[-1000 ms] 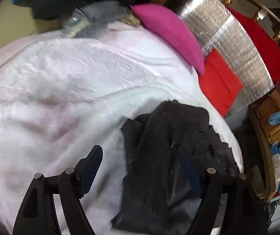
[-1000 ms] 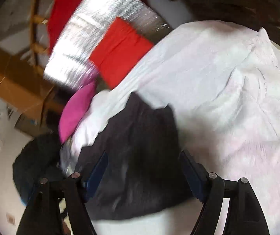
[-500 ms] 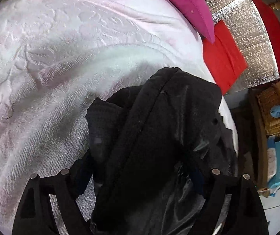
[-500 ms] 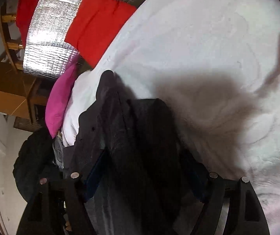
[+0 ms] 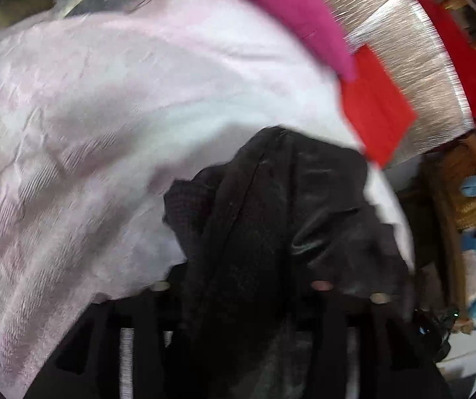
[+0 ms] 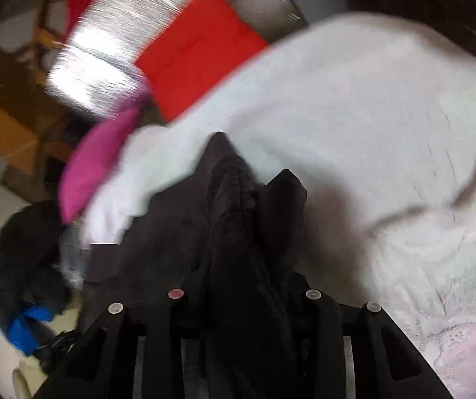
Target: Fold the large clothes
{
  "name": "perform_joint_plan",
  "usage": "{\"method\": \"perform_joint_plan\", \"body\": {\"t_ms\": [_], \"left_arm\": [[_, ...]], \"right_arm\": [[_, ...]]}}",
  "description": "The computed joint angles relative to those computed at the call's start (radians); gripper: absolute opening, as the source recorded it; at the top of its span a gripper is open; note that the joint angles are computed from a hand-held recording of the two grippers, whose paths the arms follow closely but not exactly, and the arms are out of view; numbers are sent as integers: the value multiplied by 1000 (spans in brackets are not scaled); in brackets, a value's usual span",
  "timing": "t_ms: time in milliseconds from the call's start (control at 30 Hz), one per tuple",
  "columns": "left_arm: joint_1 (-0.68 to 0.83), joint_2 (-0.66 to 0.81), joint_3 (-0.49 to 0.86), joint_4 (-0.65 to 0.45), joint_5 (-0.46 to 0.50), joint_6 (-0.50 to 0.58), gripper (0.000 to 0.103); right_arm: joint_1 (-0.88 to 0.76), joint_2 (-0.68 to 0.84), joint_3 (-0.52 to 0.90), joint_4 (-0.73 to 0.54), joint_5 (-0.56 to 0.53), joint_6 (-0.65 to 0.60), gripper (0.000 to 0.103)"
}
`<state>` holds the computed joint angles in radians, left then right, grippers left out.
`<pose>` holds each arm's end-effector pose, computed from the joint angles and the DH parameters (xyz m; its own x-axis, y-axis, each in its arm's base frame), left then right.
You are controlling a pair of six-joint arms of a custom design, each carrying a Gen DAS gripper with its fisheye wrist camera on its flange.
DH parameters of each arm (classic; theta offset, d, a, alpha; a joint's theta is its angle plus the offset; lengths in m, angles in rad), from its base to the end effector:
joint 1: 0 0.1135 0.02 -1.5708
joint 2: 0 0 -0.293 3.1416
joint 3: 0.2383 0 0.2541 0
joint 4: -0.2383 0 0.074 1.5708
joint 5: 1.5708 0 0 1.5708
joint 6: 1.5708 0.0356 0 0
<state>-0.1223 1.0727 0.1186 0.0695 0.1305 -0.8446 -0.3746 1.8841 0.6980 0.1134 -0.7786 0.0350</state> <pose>0.1394 -0.0218 0.1196 -0.6615 -0.6656 -0.3455 -0.4395 0.7174 -0.5406 0.2940 -0.0887 0.0986 -0.8189 0.3487 -0.4559 -0.0231 0.7736 0.6333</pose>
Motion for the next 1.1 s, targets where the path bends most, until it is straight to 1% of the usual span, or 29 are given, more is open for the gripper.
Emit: {"method": "perform_joint_plan", "body": {"t_ms": [33,67,100,167,200,267,300,333,367,400,433,467,500,533,567,600,633,667,700,767,800,900,967,1000,1033,1067,1100], "left_arm": [[40,21,-14,37,39,17,63],[44,-4,-7,4,49,13,63],[48,-32,20,-71,53,12,65],[26,-87,46,-149,12,8,65],[11,-131,62,-200,-23,3,65],[0,-254,92,-317,-76,8,66],[23,-274,98,-314,-73,34,69],[18,-314,110,-329,-100,48,75],[-1,-333,133,-338,-147,66,77],[-17,-316,157,-329,-180,93,80],[-8,-276,175,-301,-179,127,80],[2,-217,198,-262,-156,155,80],[25,-131,222,-205,-107,171,82],[70,-65,246,-187,-42,197,83],[106,52,287,-138,43,220,83],[118,143,321,-116,98,229,83],[149,222,356,-118,153,255,83],[157,289,395,-133,174,268,83],[153,387,456,-145,183,279,83],[148,520,552,-172,213,303,83],[140,553,577,-177,224,306,83],[133,627,643,-214,311,345,83],[104,648,665,-246,335,358,82],[89,658,669,-241,322,351,81],[82,656,670,-236,311,343,69],[74,664,672,-232,302,333,58],[70,673,679,-242,297,319,38]], "right_arm": [[3,33,14,1,3,14,45],[-8,56,23,-1,-10,37,55],[-9,62,30,-7,-14,60,59],[-27,34,46,-86,-31,55,59],[-33,-3,33,-96,-10,48,59],[-48,-125,-32,-62,62,68,59],[-76,-196,-72,-38,69,74,63],[-121,-262,-105,-22,45,78,67],[-149,-301,-130,6,21,97,77],[-184,-345,-172,63,-22,135,80],[-214,-378,-222,153,-91,191,80],[-213,-387,-239,181,-129,208,80],[-196,-379,-235,167,-166,197,80],[-163,-350,-211,126,-210,164,79],[-125,-320,-187,79,-237,132,79],[-85,-297,-176,64,-231,127,76],[-47,-277,-168,55,-195,130,73],[-9,-255,-154,44,-153,133,64],[26,-230,-140,40,-115,140,59],[65,-197,-126,53,-52,169,59],[70,-189,-122,51,-36,171,59],[70,-174,-108,18,-26,151,59],[72,-169,-95,-18,-9,124,59],[71,-156,-83,-35,-1,108,59],[69,-153,-81,-43,2,93,59],[71,-164,-80,-57,4,90,59],[102,-165,-83,-33,20,126,59]]}}
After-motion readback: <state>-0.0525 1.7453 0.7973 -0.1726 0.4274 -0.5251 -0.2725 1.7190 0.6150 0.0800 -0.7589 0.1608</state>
